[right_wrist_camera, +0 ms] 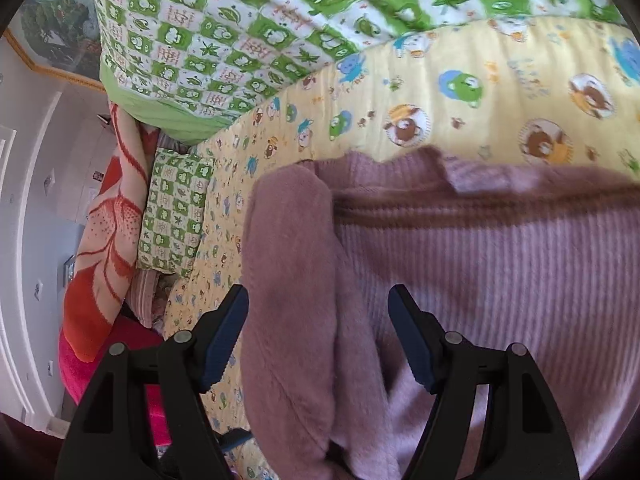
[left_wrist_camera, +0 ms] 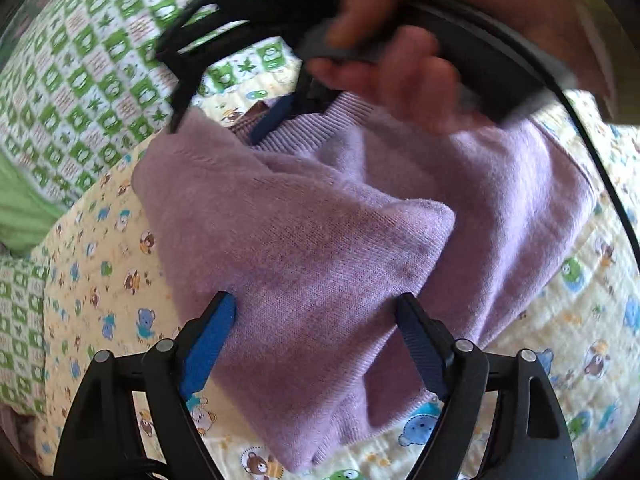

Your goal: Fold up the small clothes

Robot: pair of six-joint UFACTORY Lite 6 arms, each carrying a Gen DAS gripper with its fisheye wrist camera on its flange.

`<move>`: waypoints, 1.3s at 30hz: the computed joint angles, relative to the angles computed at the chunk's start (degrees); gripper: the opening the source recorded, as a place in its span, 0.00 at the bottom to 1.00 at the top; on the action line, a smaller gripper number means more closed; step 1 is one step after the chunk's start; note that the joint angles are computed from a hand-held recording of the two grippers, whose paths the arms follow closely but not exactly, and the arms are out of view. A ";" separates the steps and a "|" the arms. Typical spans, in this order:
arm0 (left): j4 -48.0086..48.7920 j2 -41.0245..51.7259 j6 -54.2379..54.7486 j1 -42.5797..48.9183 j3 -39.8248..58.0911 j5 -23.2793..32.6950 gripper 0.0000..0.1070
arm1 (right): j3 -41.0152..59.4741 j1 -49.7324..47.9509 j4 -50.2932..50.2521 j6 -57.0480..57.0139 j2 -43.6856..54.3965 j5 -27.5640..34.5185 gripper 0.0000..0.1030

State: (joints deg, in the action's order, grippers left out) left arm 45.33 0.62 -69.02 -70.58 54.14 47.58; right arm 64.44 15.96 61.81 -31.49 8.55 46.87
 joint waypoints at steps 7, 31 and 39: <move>-11.60 -9.66 11.55 9.95 -6.49 -11.38 0.11 | 8.90 4.20 -0.77 2.11 9.57 -0.20 0.26; -56.43 1.58 56.66 9.79 10.98 -25.63 0.08 | -10.10 -28.69 -20.43 8.27 -32.40 15.31 0.15; -61.60 11.66 62.77 9.99 15.08 -24.87 0.15 | -23.24 -41.12 -16.87 -2.50 -33.44 13.11 0.16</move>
